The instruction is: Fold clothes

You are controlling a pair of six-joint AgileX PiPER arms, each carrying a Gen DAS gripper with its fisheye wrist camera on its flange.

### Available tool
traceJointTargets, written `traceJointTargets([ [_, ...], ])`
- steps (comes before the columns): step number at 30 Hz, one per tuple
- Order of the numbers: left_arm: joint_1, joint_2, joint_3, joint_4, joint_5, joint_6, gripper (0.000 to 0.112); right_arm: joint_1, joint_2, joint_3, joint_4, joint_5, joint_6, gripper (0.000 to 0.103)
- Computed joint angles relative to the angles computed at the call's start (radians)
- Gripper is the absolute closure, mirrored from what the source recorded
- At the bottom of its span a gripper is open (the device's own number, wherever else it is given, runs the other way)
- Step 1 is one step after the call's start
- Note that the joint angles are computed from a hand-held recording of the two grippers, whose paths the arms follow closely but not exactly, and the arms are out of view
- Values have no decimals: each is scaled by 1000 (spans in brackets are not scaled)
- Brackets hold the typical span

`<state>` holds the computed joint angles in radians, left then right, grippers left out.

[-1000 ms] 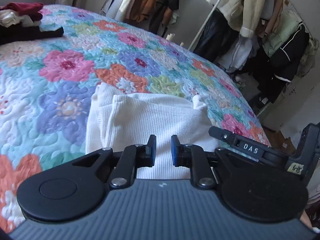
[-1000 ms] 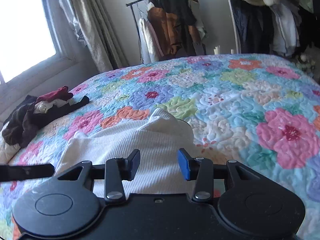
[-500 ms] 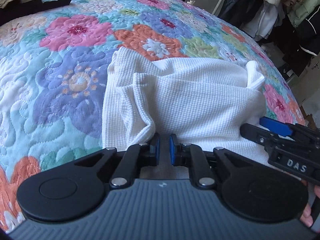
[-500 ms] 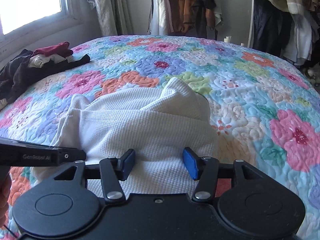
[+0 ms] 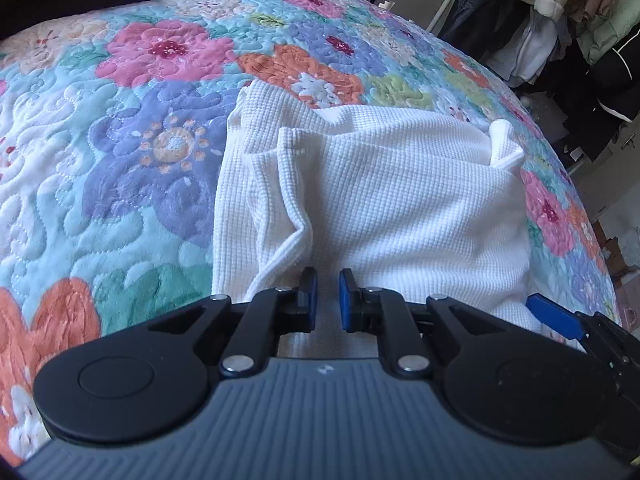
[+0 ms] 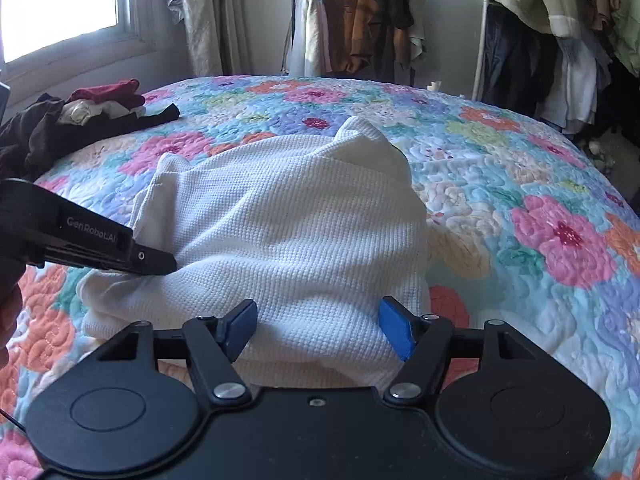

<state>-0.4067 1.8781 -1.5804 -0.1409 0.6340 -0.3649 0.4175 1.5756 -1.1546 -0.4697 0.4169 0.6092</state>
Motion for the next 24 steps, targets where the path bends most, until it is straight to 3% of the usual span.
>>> traceJointTargets([
  [2, -28, -29, 4, 57, 21, -44, 79, 7, -34, 19, 9, 12, 19, 29],
  [4, -59, -60, 13, 112, 36, -91, 39, 11, -71, 22, 51, 40, 8, 27],
  [5, -82, -75, 11, 162, 56, -137, 33, 9, -87, 15, 100, 64, -17, 25],
  [9, -186, -113, -34, 399, 194, -306, 27, 7, -130, -37, 253, 195, -113, 20],
  [13, -238, -70, -174, 454, 385, -306, 25, 15, -181, -42, 295, 265, -140, 18],
  [18, -269, -106, -175, 464, 451, -341, 25, 2, -221, -46, 343, 326, -167, 18],
  [24, -333, -156, -173, 506, 515, -390, 25, 39, -262, -76, 277, 431, -122, 18],
])
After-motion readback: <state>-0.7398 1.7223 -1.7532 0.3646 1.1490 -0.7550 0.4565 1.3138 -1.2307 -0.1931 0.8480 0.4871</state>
